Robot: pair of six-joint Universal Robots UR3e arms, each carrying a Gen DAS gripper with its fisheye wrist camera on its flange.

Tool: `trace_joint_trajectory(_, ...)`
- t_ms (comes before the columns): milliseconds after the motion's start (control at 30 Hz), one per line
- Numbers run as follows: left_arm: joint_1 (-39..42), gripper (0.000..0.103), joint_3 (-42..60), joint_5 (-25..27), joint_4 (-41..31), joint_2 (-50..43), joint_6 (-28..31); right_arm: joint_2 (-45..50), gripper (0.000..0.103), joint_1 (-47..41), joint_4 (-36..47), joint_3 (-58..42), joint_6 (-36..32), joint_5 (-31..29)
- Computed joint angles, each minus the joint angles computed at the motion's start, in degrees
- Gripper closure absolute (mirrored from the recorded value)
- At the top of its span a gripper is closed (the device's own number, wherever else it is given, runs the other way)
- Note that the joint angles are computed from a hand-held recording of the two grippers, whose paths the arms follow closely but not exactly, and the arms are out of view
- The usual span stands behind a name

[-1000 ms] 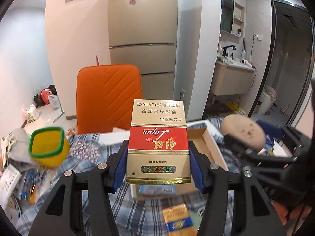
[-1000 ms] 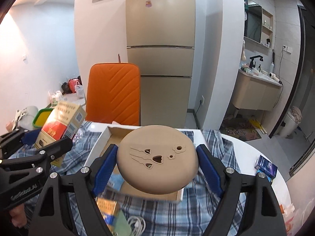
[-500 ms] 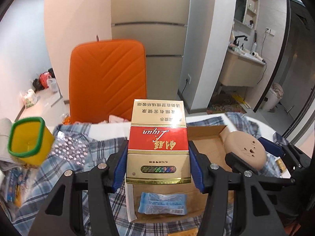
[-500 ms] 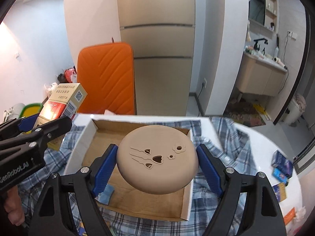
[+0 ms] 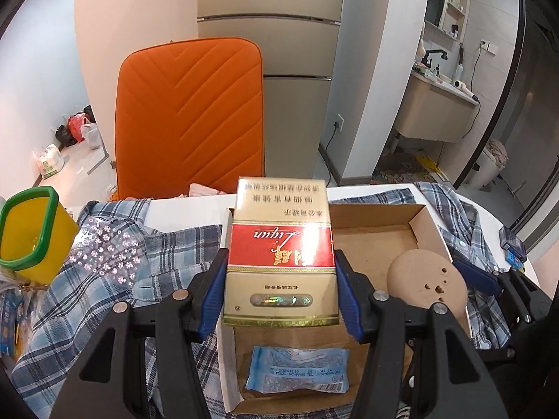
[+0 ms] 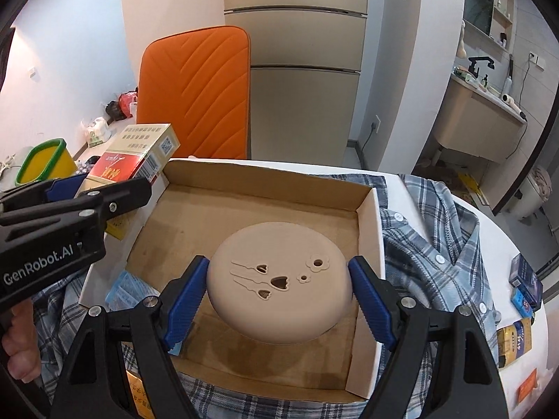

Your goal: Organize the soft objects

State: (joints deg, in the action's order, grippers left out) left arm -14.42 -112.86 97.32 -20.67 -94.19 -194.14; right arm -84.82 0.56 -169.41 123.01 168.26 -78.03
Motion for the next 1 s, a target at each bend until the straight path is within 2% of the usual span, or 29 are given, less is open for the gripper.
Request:
trace_joint_trajectory(33,0.05,0.038,-0.31,-0.11,0.56,0.10,0.11,-0.20,0.020,-0.35,-0.43,0.44,-0.27,0.63)
trace_joint_trajectory(100,-0.63,0.019,-0.41,1.02,1.53,0.04,0.00,-0.62,0.018,-0.69,-1.23,1.10,-0.95,1.61)
trace_joint_trajectory(167,-1.70,0.014,-0.81,3.24,3.56,-0.05,-0.09,-0.39,0.018,0.27,-3.06,1.39,-0.81,-0.42)
trace_joint_trajectory(267,-1.67,0.013,-0.82,2.96,3.53,0.56,-0.15,-0.06,0.017,0.53,-3.94,1.32,-1.19,-1.49)
trace_joint_trajectory(633,-3.91,0.013,-0.45,5.54,1.70,3.99,-0.87,-5.88,0.017,-3.56,-0.64,2.59,-0.34,2.07)
trace_joint_trajectory(733,-6.26,0.013,0.00,7.74,0.31,6.16,-1.00,-10.72,0.017,-5.74,1.06,3.90,-0.21,4.01)
trace_joint_trajectory(933,-13.12,0.013,0.13,15.87,0.08,12.39,-2.61,-19.71,0.017,-8.28,5.16,4.32,0.08,6.02)
trace_joint_trajectory(1000,-14.84,0.010,0.68,17.72,-0.59,14.17,-3.37,-24.51,0.017,-10.76,7.84,5.38,-0.41,8.28)
